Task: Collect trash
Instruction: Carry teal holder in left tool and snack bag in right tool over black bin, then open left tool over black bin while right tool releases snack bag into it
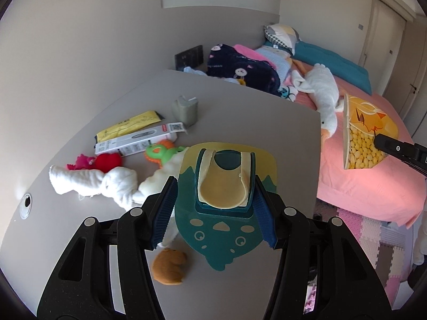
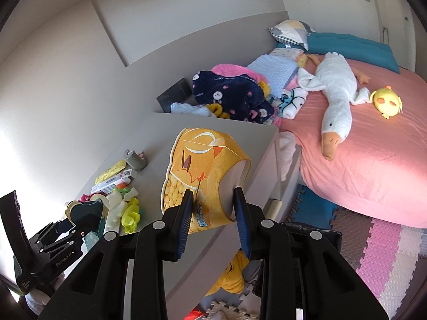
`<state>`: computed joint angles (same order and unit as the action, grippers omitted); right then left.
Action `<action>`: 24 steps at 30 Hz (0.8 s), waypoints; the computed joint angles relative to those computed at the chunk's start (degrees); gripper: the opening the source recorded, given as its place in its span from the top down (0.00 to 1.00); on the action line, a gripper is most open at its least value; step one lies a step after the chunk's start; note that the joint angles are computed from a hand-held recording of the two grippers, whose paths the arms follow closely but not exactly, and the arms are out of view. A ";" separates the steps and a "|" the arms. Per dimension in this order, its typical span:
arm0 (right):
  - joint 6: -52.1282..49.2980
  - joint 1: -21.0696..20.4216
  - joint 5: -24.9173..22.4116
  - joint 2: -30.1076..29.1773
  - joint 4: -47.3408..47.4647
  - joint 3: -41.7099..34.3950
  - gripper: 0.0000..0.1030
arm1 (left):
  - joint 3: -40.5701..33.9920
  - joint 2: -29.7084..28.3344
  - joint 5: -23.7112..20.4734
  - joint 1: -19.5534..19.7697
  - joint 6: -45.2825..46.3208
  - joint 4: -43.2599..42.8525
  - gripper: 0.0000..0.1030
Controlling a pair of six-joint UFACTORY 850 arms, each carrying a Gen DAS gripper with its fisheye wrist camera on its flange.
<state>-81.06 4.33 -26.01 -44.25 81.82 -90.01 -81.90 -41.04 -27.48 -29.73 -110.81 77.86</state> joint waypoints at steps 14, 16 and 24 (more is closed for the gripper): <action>-3.69 -6.00 4.41 3.22 5.62 5.41 0.67 | -15.37 -9.25 5.10 -3.25 19.95 -11.77 0.47; -2.68 -6.70 5.20 3.30 4.65 5.65 0.67 | -18.08 -10.98 5.77 -3.68 24.12 -15.03 0.47; 7.75 -9.10 7.67 2.49 -6.96 4.87 0.65 | -29.68 -18.18 6.36 -5.36 47.48 -35.15 0.45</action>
